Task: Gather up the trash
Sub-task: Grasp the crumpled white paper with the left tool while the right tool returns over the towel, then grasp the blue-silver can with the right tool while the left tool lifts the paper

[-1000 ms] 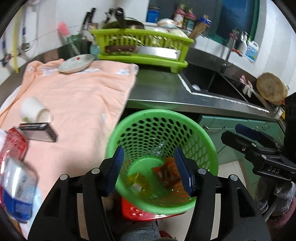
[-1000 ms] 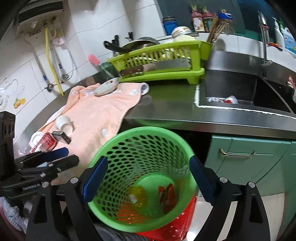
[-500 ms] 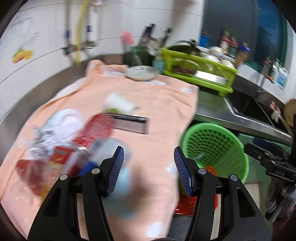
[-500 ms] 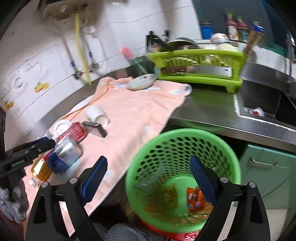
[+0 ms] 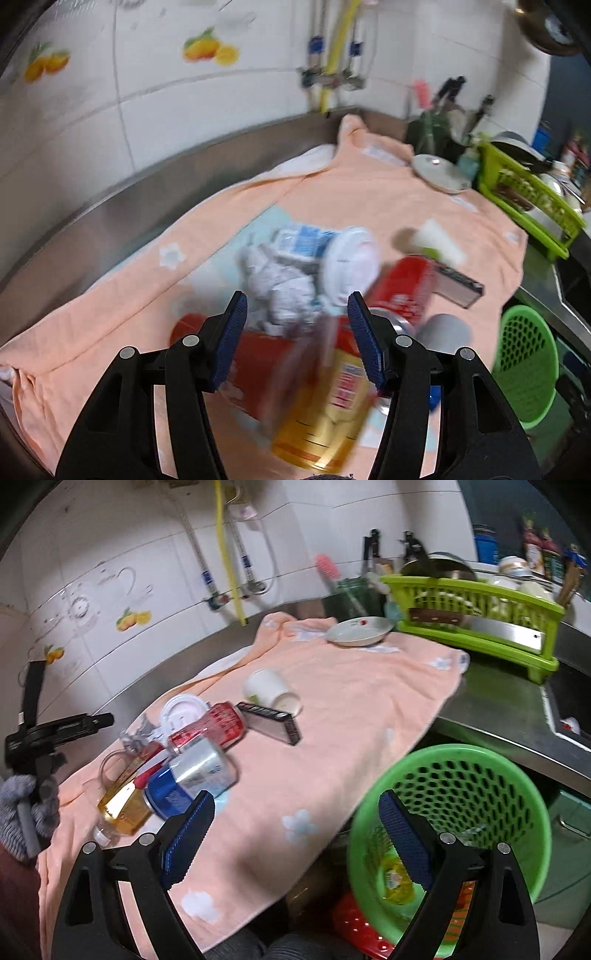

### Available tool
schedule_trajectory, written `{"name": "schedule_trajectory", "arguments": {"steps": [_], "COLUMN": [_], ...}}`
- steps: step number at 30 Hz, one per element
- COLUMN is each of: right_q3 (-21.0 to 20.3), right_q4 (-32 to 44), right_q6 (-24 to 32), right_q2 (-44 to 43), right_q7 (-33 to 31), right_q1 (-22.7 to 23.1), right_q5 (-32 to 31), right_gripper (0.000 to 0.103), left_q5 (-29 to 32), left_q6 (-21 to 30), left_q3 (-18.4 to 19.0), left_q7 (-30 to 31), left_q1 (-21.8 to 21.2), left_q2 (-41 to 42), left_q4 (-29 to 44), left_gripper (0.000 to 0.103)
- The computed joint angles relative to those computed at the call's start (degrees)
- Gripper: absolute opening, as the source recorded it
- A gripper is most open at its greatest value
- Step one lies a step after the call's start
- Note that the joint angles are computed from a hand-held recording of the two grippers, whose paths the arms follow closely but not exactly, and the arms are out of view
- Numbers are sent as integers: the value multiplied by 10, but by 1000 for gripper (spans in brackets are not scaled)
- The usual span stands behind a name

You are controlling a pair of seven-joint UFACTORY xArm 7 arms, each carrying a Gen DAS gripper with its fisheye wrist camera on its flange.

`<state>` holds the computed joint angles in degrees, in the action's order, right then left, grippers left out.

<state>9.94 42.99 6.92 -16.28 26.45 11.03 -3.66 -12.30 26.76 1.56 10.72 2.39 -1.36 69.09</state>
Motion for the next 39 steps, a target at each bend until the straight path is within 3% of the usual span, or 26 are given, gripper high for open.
{"name": "schedule_trajectory", "arguments": {"steps": [6, 17, 19, 21, 23, 39], "right_q3": [-6, -10, -10, -8, -9, 1], "right_q4": [34, 64, 68, 70, 74, 108], "right_q6": [-2, 2, 2, 2, 3, 7], "right_q2": [47, 88, 93, 96, 101, 133], "right_q7": [-19, -35, -38, -35, -38, -61], "right_q1": [27, 49, 52, 52, 56, 85], "right_q5": [16, 36, 41, 38, 43, 68], "right_gripper": [87, 87, 87, 87, 87, 87], "left_q5": [-25, 1, -2, -2, -14, -131], "left_q6": [24, 48, 50, 54, 56, 13], "left_q3": [-2, -11, -13, -14, -17, -7], "left_q7": [37, 38, 44, 46, 56, 150], "left_q1": [11, 14, 16, 16, 19, 18], "left_q2": [45, 90, 94, 97, 97, 9], "left_q4": [36, 70, 73, 77, 77, 31], "left_gripper": [57, 56, 47, 30, 22, 17]}}
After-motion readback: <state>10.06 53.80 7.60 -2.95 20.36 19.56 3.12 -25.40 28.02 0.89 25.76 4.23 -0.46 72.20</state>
